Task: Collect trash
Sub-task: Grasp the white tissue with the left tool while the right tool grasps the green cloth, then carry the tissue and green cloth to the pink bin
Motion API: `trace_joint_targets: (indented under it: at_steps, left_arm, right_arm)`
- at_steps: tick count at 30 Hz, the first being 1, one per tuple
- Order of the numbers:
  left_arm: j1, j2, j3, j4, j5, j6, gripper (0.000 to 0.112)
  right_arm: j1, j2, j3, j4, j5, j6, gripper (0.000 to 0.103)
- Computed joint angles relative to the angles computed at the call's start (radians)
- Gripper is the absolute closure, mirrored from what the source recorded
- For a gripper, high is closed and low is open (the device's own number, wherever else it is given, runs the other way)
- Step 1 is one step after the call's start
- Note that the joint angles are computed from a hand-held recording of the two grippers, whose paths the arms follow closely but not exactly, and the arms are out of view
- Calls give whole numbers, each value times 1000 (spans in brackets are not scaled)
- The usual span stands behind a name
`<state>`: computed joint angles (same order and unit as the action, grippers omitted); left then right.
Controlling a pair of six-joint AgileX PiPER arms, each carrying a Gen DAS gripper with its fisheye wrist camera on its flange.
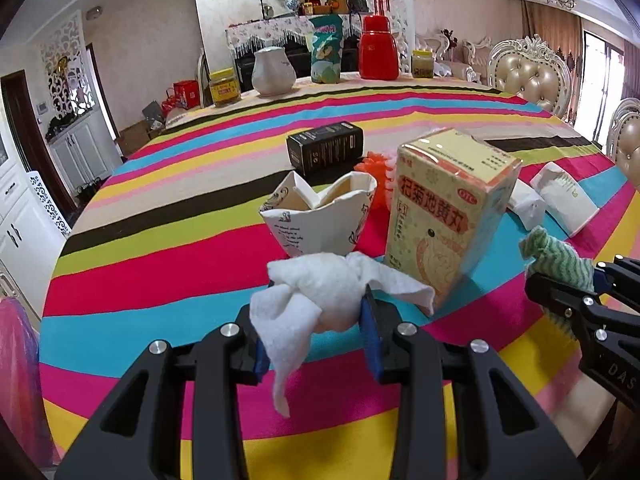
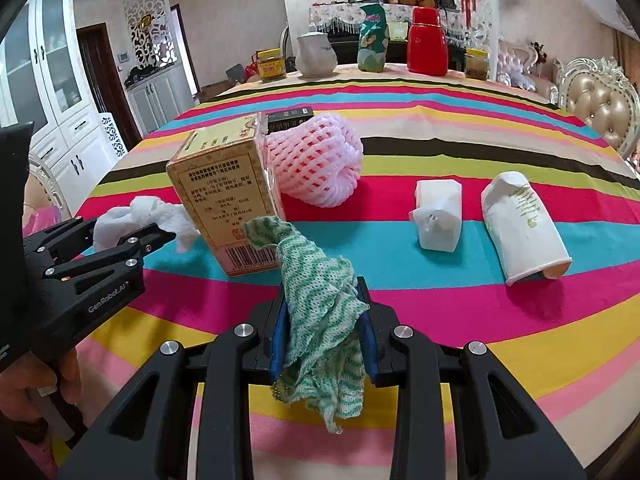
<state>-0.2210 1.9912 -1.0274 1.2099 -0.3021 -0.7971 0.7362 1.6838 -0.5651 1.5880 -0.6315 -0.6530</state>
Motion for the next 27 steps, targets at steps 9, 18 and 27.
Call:
trace_joint_targets:
  at_steps: [9, 18, 27]
  left_arm:
    - [24, -47, 84, -264, -70, 243, 77]
    - [160, -124, 191, -182, -255, 157, 76]
    - [341, -178, 295, -79, -396, 174, 76]
  right_arm:
    - [57, -3, 3, 33, -79, 3, 73]
    - [112, -7, 10, 6, -150, 21, 73]
    - [149, 1, -27, -11, -163, -18, 73]
